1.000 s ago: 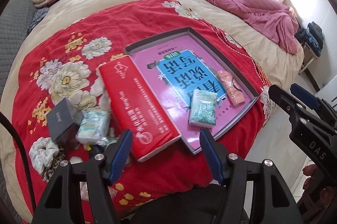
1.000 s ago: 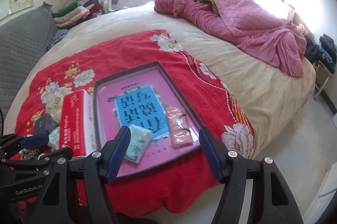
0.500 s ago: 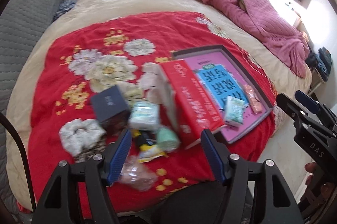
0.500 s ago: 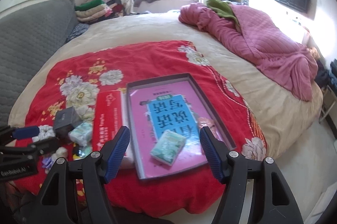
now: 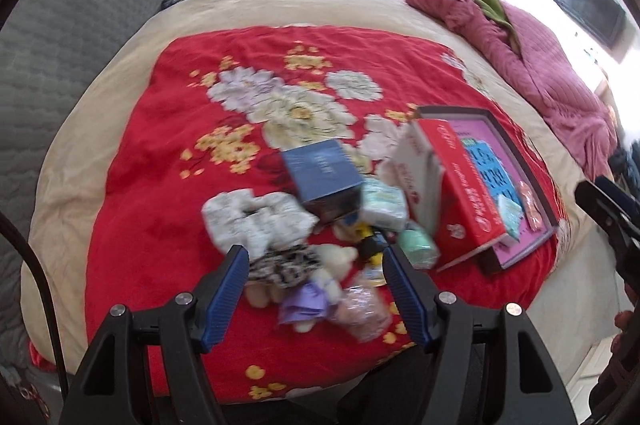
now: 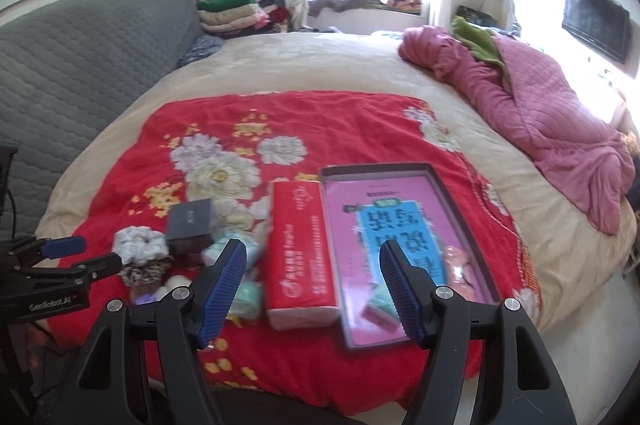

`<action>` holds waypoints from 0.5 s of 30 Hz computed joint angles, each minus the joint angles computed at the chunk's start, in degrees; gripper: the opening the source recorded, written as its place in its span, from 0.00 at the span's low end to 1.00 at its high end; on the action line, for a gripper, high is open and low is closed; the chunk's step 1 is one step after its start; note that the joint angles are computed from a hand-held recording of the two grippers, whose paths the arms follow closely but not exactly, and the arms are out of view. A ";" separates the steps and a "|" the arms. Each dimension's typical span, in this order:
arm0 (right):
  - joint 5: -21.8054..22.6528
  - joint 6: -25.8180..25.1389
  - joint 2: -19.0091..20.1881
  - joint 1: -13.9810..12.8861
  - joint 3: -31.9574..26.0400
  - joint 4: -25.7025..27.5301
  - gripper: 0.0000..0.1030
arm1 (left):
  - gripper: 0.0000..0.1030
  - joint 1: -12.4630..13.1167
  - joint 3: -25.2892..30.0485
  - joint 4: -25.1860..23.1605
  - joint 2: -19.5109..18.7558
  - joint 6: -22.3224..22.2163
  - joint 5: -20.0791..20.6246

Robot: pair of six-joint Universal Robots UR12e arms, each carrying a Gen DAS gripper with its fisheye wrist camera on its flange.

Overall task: Organize soft objects
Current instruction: 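Grasp the clear bag with pink sponge with the right gripper while the left grasps the white floral scrunchie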

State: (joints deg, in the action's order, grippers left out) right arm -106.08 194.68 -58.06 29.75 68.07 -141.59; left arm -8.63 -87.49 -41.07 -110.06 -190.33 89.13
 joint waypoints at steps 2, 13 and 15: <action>-0.04 -0.80 0.50 0.34 -0.74 -0.01 0.69 | 0.67 1.13 -1.00 0.51 0.59 -1.21 -0.06; 3.80 -3.90 3.04 1.91 -3.10 2.31 0.69 | 0.67 5.40 -5.31 0.84 2.36 -6.02 0.38; 5.31 -4.36 3.61 2.20 -3.28 3.19 0.69 | 0.67 5.76 -5.85 0.77 2.48 -6.26 0.23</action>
